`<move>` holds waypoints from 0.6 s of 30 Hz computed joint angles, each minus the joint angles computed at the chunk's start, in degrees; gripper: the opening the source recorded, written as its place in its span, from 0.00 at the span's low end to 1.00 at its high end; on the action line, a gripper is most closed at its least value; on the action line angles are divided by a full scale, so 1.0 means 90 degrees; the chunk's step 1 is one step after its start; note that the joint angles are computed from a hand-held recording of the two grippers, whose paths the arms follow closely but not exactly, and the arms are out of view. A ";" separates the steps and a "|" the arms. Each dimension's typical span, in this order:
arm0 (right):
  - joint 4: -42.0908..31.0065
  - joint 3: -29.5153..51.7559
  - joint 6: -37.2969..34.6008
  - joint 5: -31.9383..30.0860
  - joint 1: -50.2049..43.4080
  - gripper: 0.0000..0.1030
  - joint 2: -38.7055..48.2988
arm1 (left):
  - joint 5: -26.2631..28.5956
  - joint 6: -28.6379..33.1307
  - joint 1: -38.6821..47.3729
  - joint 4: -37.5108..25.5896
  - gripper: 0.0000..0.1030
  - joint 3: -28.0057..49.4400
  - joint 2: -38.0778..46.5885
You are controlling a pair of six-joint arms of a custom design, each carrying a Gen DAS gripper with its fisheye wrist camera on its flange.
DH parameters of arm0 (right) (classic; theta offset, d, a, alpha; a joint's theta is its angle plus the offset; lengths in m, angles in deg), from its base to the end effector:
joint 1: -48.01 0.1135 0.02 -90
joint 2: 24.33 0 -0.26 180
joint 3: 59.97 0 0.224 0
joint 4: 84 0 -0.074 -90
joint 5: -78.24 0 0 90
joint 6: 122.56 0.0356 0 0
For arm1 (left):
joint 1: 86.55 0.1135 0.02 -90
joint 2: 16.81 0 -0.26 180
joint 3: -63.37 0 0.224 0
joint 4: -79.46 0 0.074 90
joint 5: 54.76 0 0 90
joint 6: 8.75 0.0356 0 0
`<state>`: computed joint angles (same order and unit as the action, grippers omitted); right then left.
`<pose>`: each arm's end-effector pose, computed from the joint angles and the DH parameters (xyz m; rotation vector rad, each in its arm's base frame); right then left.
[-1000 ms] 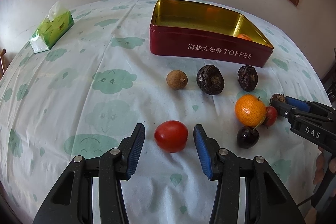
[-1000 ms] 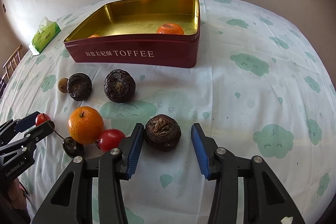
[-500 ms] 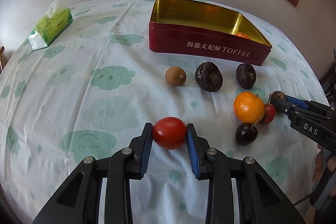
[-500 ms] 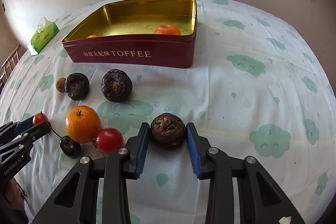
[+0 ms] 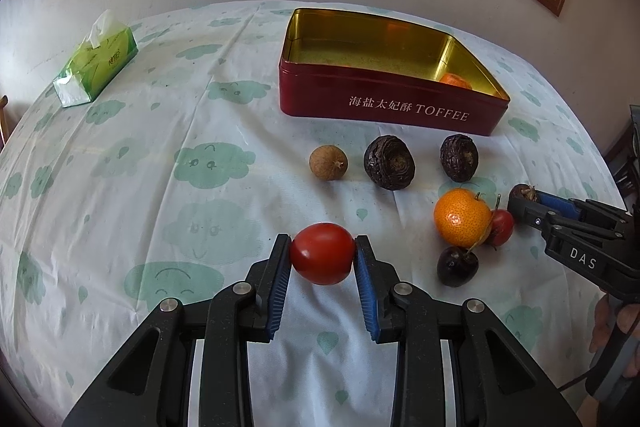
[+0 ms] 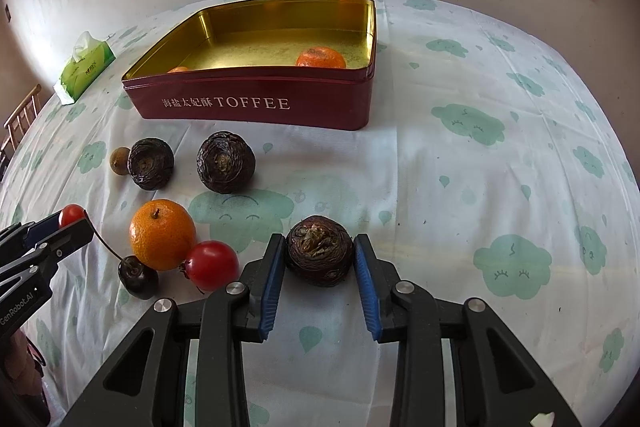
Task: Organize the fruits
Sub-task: 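Carry the tomato and the dark brown fruit over the red tin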
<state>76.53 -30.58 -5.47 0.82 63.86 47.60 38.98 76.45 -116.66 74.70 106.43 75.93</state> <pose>0.1516 0.0350 0.1132 0.3268 2.5894 -0.0296 0.2074 -0.1229 0.1133 0.5846 2.4817 -0.3246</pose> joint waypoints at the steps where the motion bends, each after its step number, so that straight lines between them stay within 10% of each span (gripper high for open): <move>1: -0.0038 0.0011 0.0003 0.0009 0.0012 0.31 -0.0036 | -0.0006 0.0015 -0.0007 -0.0019 0.32 0.0022 -0.0012; 18: -0.1276 0.1196 -0.0682 -0.0110 -0.0417 0.31 -0.0834 | 0.0127 0.0224 0.0092 -0.0777 0.32 0.1450 -0.0100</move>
